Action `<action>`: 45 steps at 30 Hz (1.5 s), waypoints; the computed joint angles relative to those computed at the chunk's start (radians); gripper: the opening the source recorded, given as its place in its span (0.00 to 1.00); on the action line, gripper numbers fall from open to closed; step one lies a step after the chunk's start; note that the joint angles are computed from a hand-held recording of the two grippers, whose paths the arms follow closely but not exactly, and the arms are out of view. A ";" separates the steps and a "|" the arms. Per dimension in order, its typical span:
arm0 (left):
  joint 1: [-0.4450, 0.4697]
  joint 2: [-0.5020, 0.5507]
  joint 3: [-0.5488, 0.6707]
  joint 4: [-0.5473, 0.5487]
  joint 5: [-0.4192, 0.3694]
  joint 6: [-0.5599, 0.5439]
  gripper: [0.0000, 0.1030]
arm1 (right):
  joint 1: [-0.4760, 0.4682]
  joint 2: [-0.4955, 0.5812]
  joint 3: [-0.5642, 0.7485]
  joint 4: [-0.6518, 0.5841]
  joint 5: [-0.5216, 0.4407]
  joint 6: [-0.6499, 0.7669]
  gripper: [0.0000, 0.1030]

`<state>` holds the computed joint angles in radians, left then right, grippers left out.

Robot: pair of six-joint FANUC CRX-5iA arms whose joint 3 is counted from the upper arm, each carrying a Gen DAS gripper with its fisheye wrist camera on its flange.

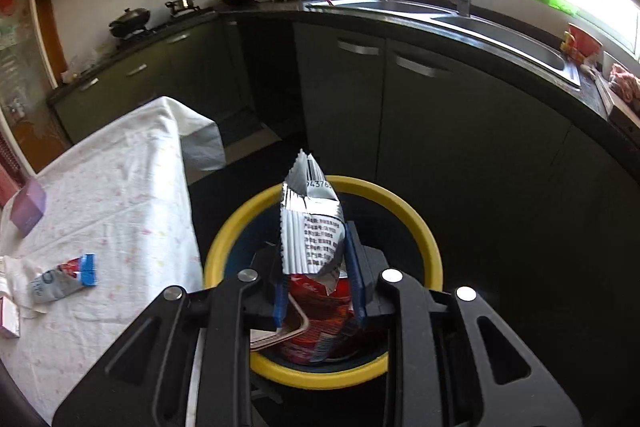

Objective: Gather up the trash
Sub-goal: 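Carry the snack bag over the yellow bin and open the right gripper, then reach the left gripper to the toothpaste tube and grasp it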

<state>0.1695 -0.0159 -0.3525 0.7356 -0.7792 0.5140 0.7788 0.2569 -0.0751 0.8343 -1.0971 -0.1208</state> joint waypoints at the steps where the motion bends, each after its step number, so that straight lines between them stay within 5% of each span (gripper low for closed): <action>1: -0.008 0.002 0.003 -0.006 0.001 -0.001 0.89 | -0.011 0.007 -0.003 -0.015 -0.002 0.000 0.24; 3: -0.022 0.006 0.012 -0.016 0.002 -0.001 0.89 | -0.027 0.031 0.001 -0.036 -0.025 0.004 0.27; 5: -0.030 0.014 0.022 -0.020 -0.002 -0.001 0.89 | -0.043 0.052 0.008 -0.056 -0.038 0.016 0.49; 7: -0.038 0.027 0.038 -0.023 -0.013 0.001 0.89 | -0.060 0.071 0.017 -0.073 -0.049 0.025 0.54; 17: -0.089 0.138 0.197 -0.084 -0.121 -0.033 0.89 | -0.011 -0.034 -0.102 0.032 0.066 -0.107 0.58; 26: -0.180 0.335 0.508 -0.225 -0.266 -0.149 0.89 | 0.052 -0.087 -0.147 0.064 0.142 -0.148 0.58; 32: -0.242 0.540 0.808 -0.312 -0.456 -0.092 0.89 | 0.067 -0.116 -0.177 0.092 0.200 -0.188 0.59; 37: -0.291 0.673 1.013 -0.404 -0.561 -0.009 0.79 | 0.067 -0.122 -0.183 0.096 0.221 -0.191 0.59; 45: -0.323 0.775 1.165 -0.454 -0.633 0.060 0.68 | 0.053 -0.141 -0.222 0.101 0.259 -0.226 0.60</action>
